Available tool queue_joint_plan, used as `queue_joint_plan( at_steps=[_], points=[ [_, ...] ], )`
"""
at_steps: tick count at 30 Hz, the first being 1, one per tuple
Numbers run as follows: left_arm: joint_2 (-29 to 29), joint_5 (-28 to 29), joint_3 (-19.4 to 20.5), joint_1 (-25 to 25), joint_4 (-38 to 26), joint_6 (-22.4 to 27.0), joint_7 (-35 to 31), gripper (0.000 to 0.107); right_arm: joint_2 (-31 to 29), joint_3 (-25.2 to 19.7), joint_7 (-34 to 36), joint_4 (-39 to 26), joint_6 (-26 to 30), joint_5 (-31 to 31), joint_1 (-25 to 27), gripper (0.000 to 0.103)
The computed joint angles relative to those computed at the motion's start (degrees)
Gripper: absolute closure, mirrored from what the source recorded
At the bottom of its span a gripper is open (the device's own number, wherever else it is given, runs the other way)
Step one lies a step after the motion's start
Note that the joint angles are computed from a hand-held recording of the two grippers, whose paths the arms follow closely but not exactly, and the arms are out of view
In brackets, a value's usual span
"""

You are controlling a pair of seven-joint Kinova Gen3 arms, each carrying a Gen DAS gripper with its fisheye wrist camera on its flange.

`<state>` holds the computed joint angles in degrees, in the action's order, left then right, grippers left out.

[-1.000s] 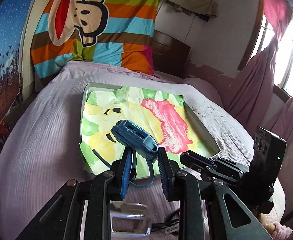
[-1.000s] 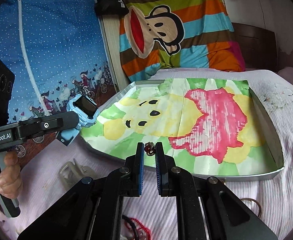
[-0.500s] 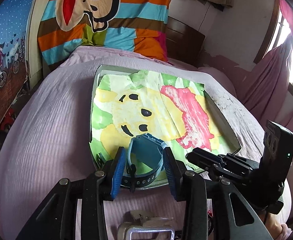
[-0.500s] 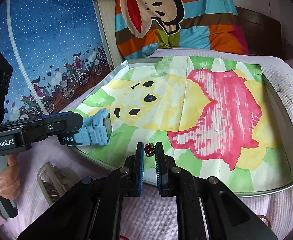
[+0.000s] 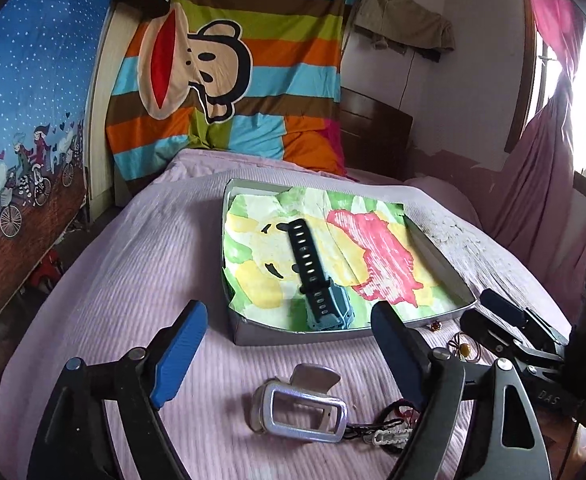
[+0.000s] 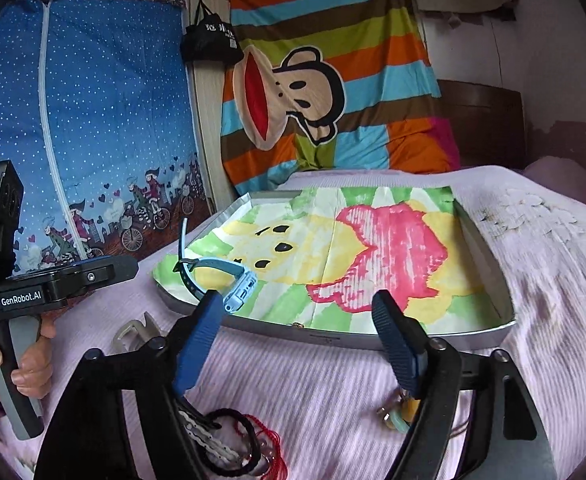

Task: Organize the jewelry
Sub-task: 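Lower the watch into the grey tray with the left tool while the right tool drops the earring there, then open both tools and pull them back toward the remaining items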

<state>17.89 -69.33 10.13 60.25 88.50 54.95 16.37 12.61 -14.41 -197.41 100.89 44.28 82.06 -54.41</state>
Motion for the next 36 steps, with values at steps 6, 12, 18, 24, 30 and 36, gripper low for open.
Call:
queue_joint_plan(
  at_steps=[6, 12, 18, 24, 30, 36],
  points=[
    [0.76, -6.89, 0.82, 5.65, 1.55, 8.55, 6.18, 0.005, -2.15, -3.07, -6.91, 4.10, 10.85, 4.95, -4.51, 0.009],
    [1.99, -11.12, 2.54, 9.42, 2.71, 15.85, 8.57, 0.004, -2.28, -6.14, -12.21, 6.66, 19.55, 6.38, -8.28, 0.002],
    [2.90, -10.97, 3.83, 11.48, 3.11, 19.16, 6.76, 0.004, -1.65, -7.79, -12.74, 7.80, 24.83, 5.63, -11.79, 0.002],
    [3.04, -9.24, 4.31, 11.84, 3.70, 19.15, 6.97, 0.004, -1.56, -8.15, -11.02, 8.05, 26.49, 2.73, -13.06, 0.002],
    [2.17, -4.63, 4.43, 9.75, 3.37, 15.74, 4.73, 0.004, -1.26, -6.95, -6.30, 6.05, 22.57, -3.54, -11.02, 0.002],
    [2.48, 2.33, 3.82, 7.67, 0.63, 13.77, -0.73, 0.004, -0.79, -5.28, -3.49, 5.16, 17.71, -9.24, -8.92, 0.002]
  ],
)
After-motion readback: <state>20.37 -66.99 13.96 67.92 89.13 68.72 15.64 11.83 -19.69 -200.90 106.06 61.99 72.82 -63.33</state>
